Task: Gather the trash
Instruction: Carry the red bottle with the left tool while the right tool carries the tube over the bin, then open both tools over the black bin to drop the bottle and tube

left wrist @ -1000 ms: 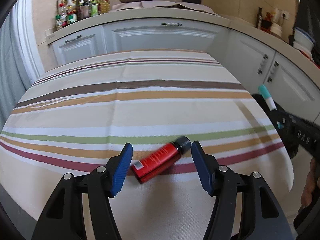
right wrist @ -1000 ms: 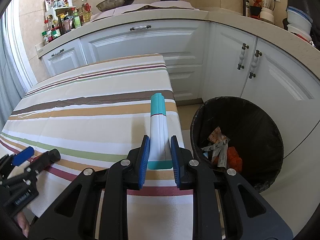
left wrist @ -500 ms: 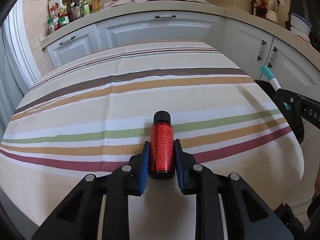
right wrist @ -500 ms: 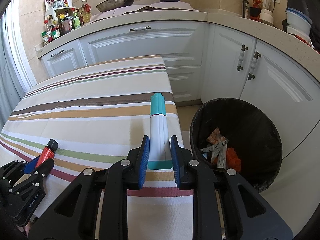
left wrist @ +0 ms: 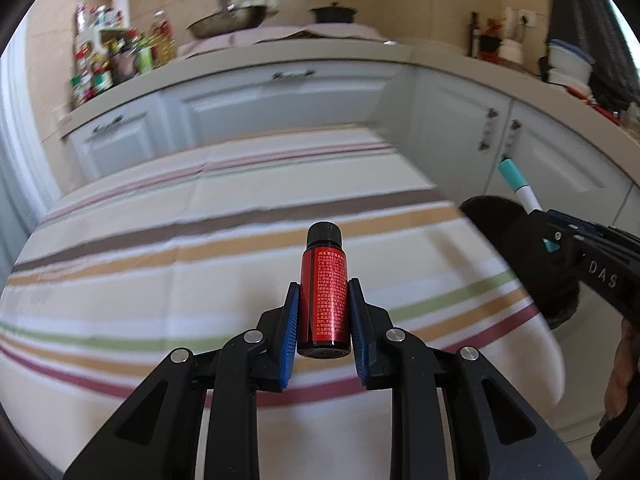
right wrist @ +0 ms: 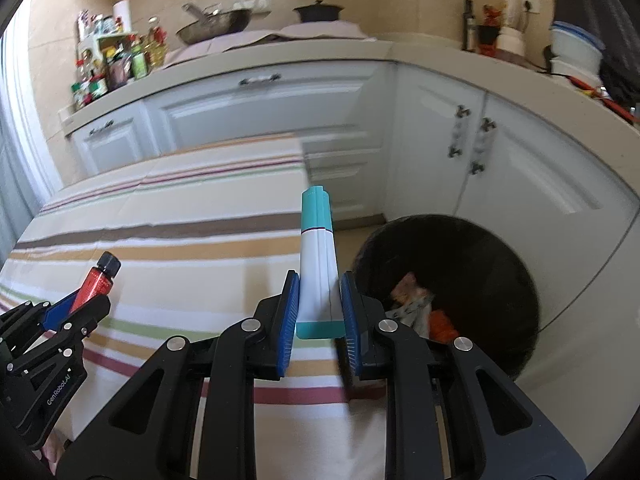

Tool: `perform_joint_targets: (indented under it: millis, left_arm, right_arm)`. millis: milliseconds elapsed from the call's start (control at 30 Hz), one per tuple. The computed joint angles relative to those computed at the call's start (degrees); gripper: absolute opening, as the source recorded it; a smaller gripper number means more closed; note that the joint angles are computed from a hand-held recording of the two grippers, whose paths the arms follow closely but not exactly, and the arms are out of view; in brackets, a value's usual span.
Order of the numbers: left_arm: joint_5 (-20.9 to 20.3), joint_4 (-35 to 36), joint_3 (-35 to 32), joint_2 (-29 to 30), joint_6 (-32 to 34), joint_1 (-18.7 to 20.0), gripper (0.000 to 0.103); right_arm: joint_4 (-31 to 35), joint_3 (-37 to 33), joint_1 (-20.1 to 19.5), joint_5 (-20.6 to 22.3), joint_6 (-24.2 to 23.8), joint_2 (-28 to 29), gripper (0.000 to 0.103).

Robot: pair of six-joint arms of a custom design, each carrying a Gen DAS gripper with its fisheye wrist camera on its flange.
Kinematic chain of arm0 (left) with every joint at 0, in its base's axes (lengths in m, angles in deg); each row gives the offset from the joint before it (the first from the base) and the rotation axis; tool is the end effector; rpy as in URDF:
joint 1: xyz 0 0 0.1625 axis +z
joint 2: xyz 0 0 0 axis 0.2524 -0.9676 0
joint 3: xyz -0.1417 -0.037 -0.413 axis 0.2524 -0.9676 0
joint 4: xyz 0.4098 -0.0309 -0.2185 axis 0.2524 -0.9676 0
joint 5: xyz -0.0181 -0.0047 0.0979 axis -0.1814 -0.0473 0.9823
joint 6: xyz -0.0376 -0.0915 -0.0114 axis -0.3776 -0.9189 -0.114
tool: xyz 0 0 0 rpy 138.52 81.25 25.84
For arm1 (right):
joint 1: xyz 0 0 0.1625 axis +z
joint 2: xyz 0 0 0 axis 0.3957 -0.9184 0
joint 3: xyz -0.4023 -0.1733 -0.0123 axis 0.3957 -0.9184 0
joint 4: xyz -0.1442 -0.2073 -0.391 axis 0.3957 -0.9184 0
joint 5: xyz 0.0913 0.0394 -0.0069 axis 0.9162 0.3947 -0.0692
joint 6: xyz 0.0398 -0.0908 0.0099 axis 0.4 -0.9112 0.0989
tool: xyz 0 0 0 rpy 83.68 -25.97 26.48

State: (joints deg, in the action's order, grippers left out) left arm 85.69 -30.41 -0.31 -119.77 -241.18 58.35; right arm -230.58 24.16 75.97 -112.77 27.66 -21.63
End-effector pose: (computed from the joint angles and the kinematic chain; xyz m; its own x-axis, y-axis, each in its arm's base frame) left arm -0.0029 -0.6913 0.1438 -0.6914 0.0313 -0.7218 0.5485 0.6730 -0.4962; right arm 0.2038 -0.7156 -0.0629 -0.7321 -0.1304 0.6686 -0.5792 0.6359 -0.5101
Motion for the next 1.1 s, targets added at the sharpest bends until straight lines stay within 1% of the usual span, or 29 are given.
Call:
perform_joint_targets:
  millis: [200, 300, 433, 700, 833, 867, 900, 933, 967, 1100]
  left_arm:
    - [4.98, 1.44, -4.55, 3.90, 2.11, -1.91, 0.024]
    - [6.92, 2.01, -7.12, 6.18, 3.38, -2.73, 0.024]
    - [9.30, 4.12, -12.44, 10.56, 4.50, -3.60, 0.024]
    - [10.88, 7.71, -21.62, 17.94, 5.69, -4.51, 0.024]
    - [11.36, 9.56, -25.59, 20.74, 5.82, -4.55, 0.024]
    - [11.44, 9.61, -26.21, 21.26, 5.93, -4.56, 0.026]
    - [11.22, 9.76, -27.11, 21.96, 6.13, -4.59, 0.029]
    - [10.75, 9.66, -27.85, 22.58, 6.38, -4.66, 0.041]
    - [10.83, 9.51, -28.14, 22.82, 6.46, -4.62, 0.050]
    - [11.02, 10.03, -29.63, 23.69, 6.17, -4.65, 0.058]
  right_arm:
    - [-4.84, 0.21, -1.11, -2.29, -1.25, -1.62, 0.021]
    - [-6.10, -0.25, -2.18, -3.54, -1.09, -2.36, 0.021]
    - [-6.90, -1.22, -3.76, -4.64, -0.85, -3.02, 0.021]
    - [-7.47, -3.83, -5.90, -5.32, -1.03, -3.07, 0.021]
    - [-7.96, -4.83, -6.75, -4.57, -0.51, -2.96, 0.022]
    - [-8.05, -5.12, -6.98, -4.27, -0.43, -2.90, 0.023]
    - [-7.57, -5.53, -7.24, -3.97, -0.16, -2.85, 0.030]
    - [-7.17, -5.86, -7.49, -3.72, 0.07, -2.82, 0.036]
    - [-7.39, -6.08, -7.58, -3.79, 0.09, -2.71, 0.037]
    - [-8.24, -6.45, -7.84, -3.96, 0.13, -2.76, 0.039]
